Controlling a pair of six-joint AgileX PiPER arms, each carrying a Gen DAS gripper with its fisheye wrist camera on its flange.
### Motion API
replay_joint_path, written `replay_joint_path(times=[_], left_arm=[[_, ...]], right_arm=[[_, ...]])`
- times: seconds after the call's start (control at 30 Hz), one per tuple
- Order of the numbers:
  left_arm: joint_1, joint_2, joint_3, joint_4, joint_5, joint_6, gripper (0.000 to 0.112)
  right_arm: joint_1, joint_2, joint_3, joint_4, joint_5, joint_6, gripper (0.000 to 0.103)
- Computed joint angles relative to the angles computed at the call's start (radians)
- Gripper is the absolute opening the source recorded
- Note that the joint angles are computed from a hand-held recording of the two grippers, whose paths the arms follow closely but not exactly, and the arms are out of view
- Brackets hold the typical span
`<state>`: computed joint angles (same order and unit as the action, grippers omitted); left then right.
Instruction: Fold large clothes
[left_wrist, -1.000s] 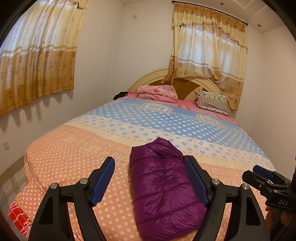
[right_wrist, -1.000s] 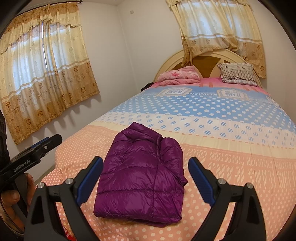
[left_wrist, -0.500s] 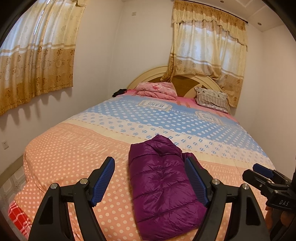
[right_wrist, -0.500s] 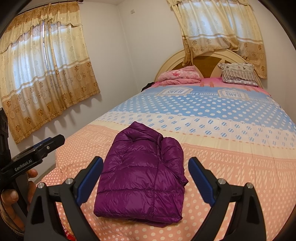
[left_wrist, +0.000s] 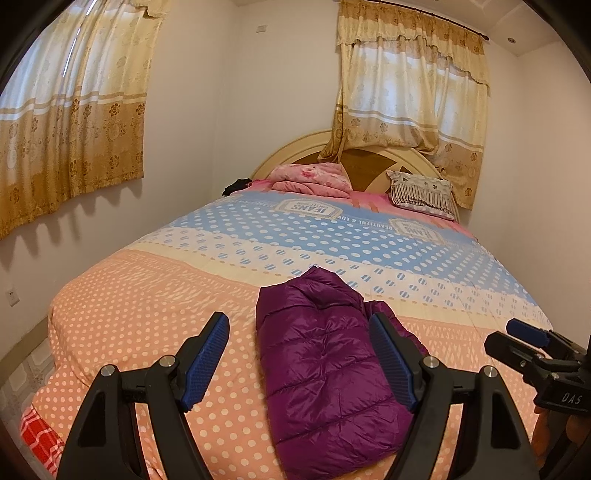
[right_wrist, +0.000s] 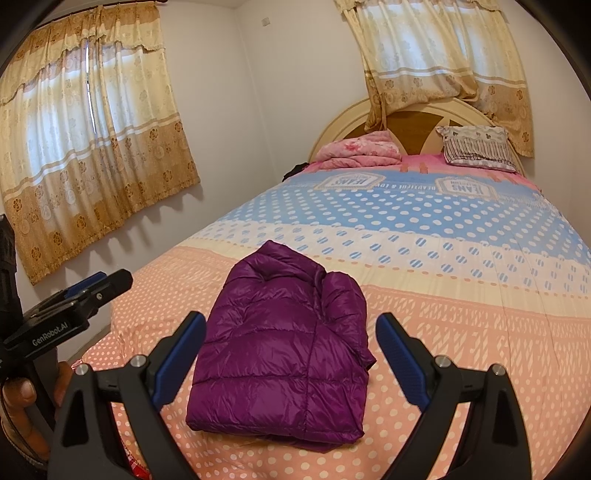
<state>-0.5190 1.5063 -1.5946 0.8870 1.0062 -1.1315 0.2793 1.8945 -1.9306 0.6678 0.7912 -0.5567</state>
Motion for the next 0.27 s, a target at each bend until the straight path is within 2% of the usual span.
replay_joint_path(times=[0.27], left_arm=[[-0.026, 0.004, 0.01, 0.062, 0.016, -0.03, 0.078]], right_arm=[[-0.012, 0.005, -0.01, 0.01, 0.014, -0.018, 0.095]])
